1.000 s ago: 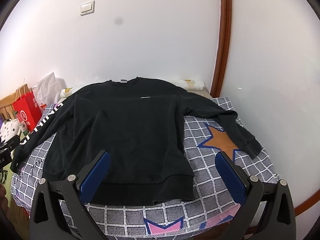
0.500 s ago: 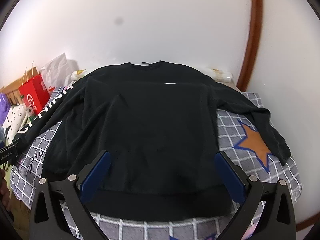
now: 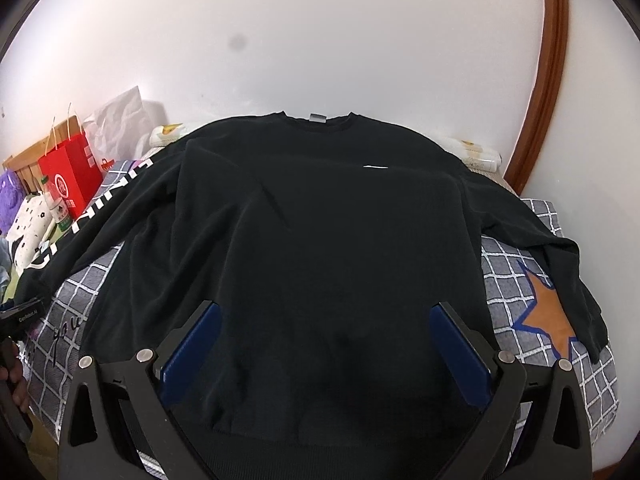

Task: Fold small clothes
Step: 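Grasp the printed sleeve cuff with the left gripper and lift it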

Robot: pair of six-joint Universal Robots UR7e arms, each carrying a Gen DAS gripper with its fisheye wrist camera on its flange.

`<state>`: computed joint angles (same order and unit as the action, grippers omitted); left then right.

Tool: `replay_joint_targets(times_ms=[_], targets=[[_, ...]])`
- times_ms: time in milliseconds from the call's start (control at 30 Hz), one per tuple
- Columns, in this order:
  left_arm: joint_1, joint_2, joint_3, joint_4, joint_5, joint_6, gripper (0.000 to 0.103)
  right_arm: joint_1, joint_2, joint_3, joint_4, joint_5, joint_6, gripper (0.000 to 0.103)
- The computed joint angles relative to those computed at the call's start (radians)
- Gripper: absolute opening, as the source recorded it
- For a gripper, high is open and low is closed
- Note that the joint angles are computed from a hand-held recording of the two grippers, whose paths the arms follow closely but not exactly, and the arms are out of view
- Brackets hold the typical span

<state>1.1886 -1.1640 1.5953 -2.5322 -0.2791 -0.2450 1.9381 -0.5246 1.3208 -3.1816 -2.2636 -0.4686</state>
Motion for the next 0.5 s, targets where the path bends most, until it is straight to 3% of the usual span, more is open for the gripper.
replay_joint_targets(times_ms=[33,100,167,333,500], targets=[[0.001,0.009,-0.007,-0.026,0.006,0.029,0.058,-0.003,0.003,-0.009,0.006,-0.002,0.001,0.102],[0.000,0.014,-0.021,-0.052,-0.004,0.048,0.031,-0.010,0.009,-0.027,0.014,-0.007,0.001,0.102],[-0.003,0.013,-0.038,-0.074,-0.027,0.057,0.022,-0.019,0.008,-0.040,0.026,-0.005,0.008,0.102],[-0.022,0.060,-0.116,-0.254,-0.038,0.236,0.018,-0.039,0.004,-0.069,0.053,0.003,0.019,0.102],[-0.059,0.173,-0.293,-0.408,-0.042,0.460,0.018,-0.056,-0.003,-0.099,0.093,0.016,0.022,0.102]])
